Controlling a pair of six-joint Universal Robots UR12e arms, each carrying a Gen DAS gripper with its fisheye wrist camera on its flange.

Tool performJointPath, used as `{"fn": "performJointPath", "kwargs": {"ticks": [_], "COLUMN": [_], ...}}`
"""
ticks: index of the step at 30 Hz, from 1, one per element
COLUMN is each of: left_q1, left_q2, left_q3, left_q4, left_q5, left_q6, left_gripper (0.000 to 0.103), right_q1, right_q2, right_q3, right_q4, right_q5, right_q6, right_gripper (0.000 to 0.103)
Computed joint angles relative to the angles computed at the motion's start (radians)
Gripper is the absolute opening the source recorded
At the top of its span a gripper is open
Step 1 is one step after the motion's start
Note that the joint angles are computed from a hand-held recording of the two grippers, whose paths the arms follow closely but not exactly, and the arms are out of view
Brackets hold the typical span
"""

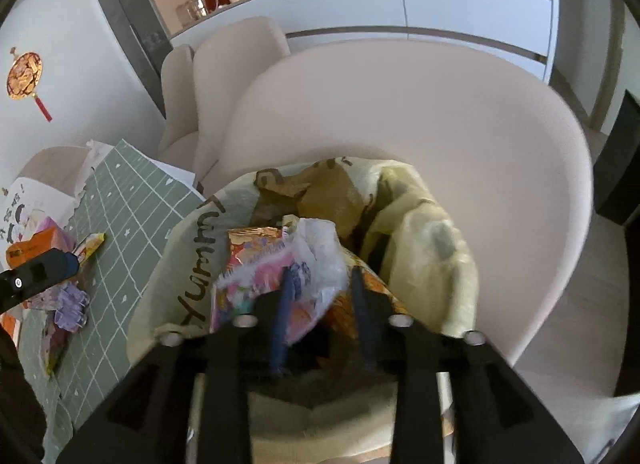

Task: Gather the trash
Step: 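Carry both items to the yellow trash bag and release them inside, then grasp an orange bag with the left gripper while the right gripper grasps a yellow snack bar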

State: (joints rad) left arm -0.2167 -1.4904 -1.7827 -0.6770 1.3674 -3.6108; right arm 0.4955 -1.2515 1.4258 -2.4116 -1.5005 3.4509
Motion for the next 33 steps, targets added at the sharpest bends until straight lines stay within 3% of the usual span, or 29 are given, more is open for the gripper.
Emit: {"fn": "performJointPath", "kwargs": {"ticks": [7, 12, 16, 24, 27, 29, 33], "left_q1": [0.005, 0.018, 0.051, 0.243, 0.305, 0.353, 0.397], "left_q2": [0.07, 0.154, 0.244, 0.449, 0.467, 0.467, 0.439], "left_q3": [-0.073, -0.129, -0.189, -0.323, -0.333, -0.335, -0.325], "left_q4": [0.049, 0.043, 0.03, 0.037, 0.034, 0.023, -0.02], "left_q5": [0.025, 0.088, 0.149, 0.218, 0.232, 0.187, 0.129], "left_q6": [-0.019, 0.038, 0.108, 0.165, 0.15, 0.141, 0.13], "left_gripper": [0.046, 0.046, 0.046, 0.046, 0.05, 0.051, 0.051], "right_q1": [0.022, 0.055, 0.113, 0.235, 0.262, 0.272, 0.293], "right_q2": [-0.054, -0.091, -0.083, -0.036, -0.023, -0.021, -0.015], "right_q3": [0.043, 0.084, 0.054, -0.006, -0.019, -0.019, -0.03], "right_q4": [-0.04, -0.152, -0.112, -0.04, -0.011, -0.016, -0.01], "right_q5": [-0.108, -0.134, -0.151, -0.214, -0.195, -0.166, -0.175], "right_q6": [0.023, 0.043, 0.025, 0.031, 0.047, 0.045, 0.018], "right_gripper": [0.035, 0.045, 0.046, 0.046, 0.046, 0.046, 0.046]}}
